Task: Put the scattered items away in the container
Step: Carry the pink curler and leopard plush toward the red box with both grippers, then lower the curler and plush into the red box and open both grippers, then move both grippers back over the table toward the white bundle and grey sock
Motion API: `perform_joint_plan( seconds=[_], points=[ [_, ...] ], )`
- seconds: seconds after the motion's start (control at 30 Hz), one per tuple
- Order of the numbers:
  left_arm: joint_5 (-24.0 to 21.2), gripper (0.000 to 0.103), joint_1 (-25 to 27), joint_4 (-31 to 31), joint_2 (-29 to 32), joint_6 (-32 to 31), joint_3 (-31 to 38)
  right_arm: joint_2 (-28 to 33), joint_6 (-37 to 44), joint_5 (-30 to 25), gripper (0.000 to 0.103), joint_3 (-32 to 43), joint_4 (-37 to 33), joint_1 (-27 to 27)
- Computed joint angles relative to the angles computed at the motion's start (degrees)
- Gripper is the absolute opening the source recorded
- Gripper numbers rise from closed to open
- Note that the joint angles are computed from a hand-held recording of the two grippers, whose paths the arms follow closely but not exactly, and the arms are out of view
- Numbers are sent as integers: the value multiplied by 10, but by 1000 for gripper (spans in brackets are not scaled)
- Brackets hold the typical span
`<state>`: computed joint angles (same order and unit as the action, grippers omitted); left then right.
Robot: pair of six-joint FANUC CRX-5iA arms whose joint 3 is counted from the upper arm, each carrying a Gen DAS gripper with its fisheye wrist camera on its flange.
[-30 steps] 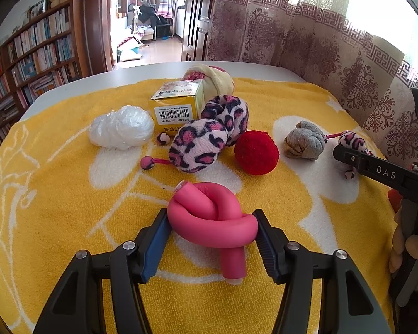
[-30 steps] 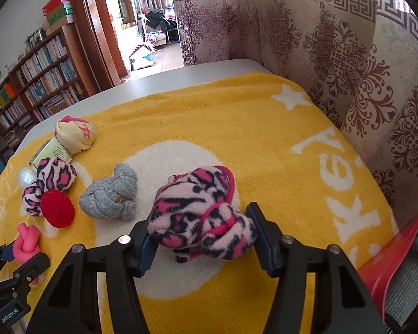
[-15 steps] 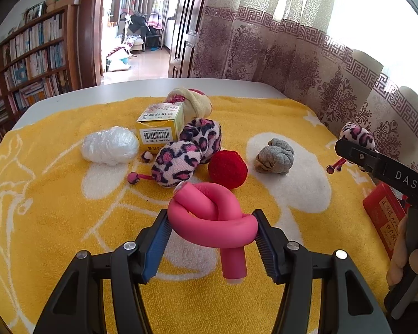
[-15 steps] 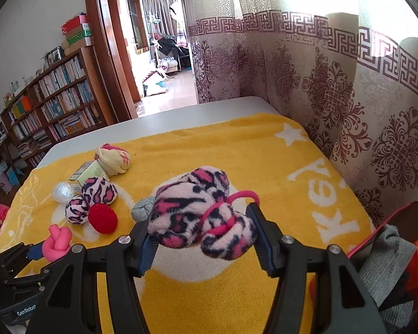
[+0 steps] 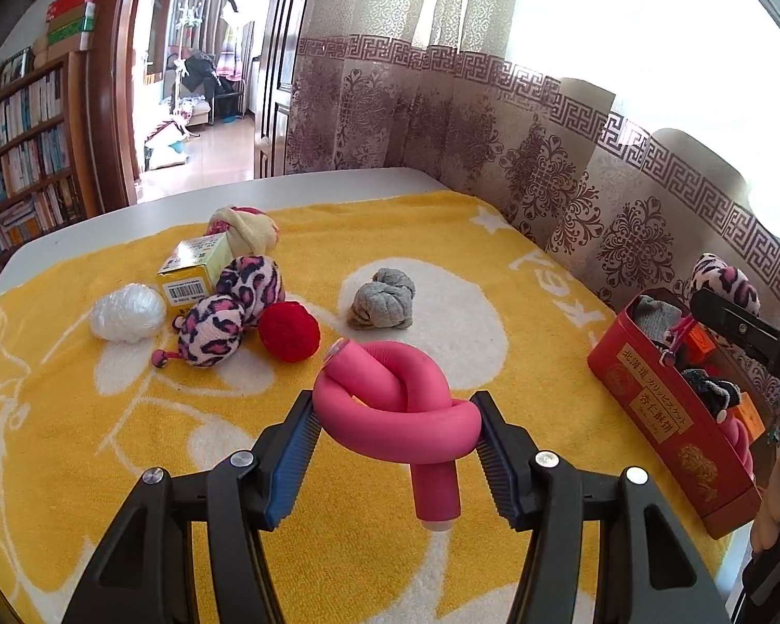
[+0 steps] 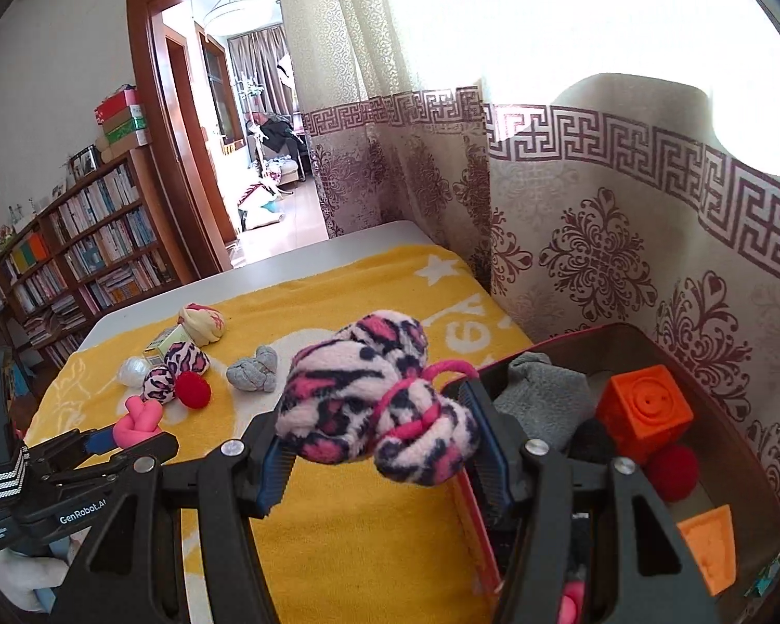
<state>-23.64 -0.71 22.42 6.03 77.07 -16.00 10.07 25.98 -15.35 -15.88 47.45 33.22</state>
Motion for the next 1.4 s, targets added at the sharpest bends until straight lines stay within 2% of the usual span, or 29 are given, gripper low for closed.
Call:
perform_joint_plan(
  seconds=[0.13,0.2,0.33,0.57,0.67,0.77,0.9,1.03,1.13,1.17,1.23,1.27,1.4],
  points=[
    [0,60,-27,27,3,-31,5,-38,-91,3,63,-55,92,-41],
    [-3,60,-41,40,6,-45,11,-51,-112,-2,63,-71,110,-58],
    [-16,60,-71,28,19,-45,43,-62,-126,-14,63,-87,114,-85],
    [-43,60,-115,0,56,-37,114,-65,-98,-4,63,-96,88,-100],
    [-57,60,-126,1,77,-39,146,-65,-113,6,63,-103,112,-105],
    [-66,60,-133,14,96,-47,172,-67,-166,13,63,-117,179,-118],
    [-78,60,-141,42,127,-67,211,-72,-194,21,63,-125,209,-129],
    [-84,60,-151,69,154,-94,240,-74,-202,26,63,-128,214,-135],
    [-89,61,-155,118,173,-133,247,-71,-166,20,66,-122,175,-128],
    [-99,62,-154,137,181,-143,250,-70,-163,19,69,-121,169,-127],
    [-121,78,-151,156,196,-140,260,-68,-151,15,77,-118,146,-125],
    [-118,87,-150,167,197,-139,255,-67,-147,12,80,-117,135,-124],
    [-113,87,-145,193,196,-142,241,-67,-134,7,81,-113,102,-124]
  ],
)
